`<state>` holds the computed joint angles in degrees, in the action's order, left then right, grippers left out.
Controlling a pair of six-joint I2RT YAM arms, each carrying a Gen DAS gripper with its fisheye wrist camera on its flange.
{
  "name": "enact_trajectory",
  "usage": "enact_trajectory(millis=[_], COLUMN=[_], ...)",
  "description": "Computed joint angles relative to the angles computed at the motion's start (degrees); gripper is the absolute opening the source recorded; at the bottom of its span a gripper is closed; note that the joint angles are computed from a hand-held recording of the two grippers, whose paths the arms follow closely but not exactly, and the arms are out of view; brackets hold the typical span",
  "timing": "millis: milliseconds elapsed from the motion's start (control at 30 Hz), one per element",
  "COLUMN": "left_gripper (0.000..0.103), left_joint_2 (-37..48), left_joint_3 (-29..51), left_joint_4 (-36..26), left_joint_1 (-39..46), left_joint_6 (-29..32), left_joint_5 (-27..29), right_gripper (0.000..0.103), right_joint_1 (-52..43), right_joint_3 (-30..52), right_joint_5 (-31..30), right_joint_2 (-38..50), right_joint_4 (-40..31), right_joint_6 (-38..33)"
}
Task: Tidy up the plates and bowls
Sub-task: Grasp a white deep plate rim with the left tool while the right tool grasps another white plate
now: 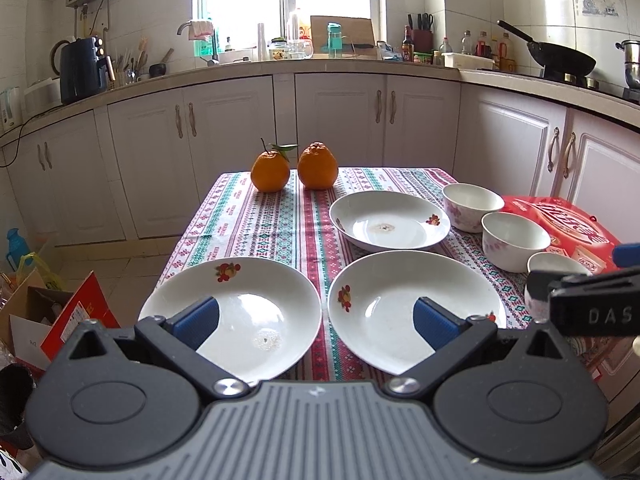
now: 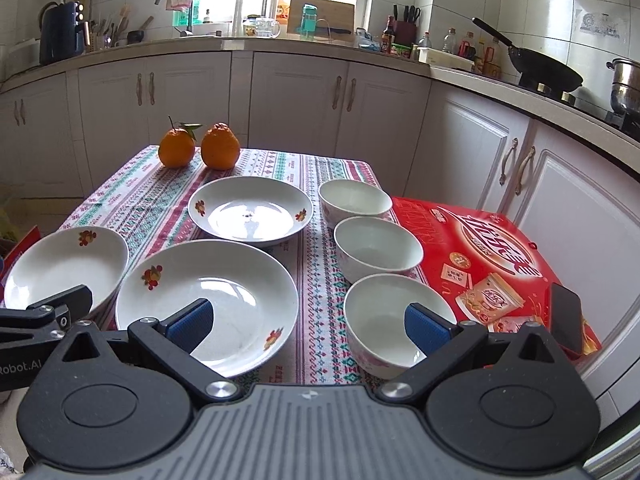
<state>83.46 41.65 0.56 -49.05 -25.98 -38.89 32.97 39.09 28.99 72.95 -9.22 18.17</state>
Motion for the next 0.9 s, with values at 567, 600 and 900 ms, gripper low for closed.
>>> enact_trajectory(millis=[567, 600, 900], left_gripper=[0.102, 0.102, 0.102], left_joint_2=[-4.53, -3.49, 5.04], left_joint_3=[-14.54, -14.95, -13.22], left_joint_4=[7.99, 9.22, 13.79], left_joint_1=[17.67, 18.88, 27.57], left_joint_6=[13.58, 13.87, 19.51], left_joint_5=[17.71, 19.07, 29.23], right_gripper=[0.103, 0.103, 0.103], right_joint_1=[-10.64, -10.16, -6.74], right_joint_3=[15.63, 16.92, 33.39], right_joint_5=[-38.72, -39.19, -40.50], right_joint_2=[19.22, 20.61, 35.68], right_joint_4=[9.95, 9.26, -0.24], right_joint_6=[-16.11, -16.47, -20.90])
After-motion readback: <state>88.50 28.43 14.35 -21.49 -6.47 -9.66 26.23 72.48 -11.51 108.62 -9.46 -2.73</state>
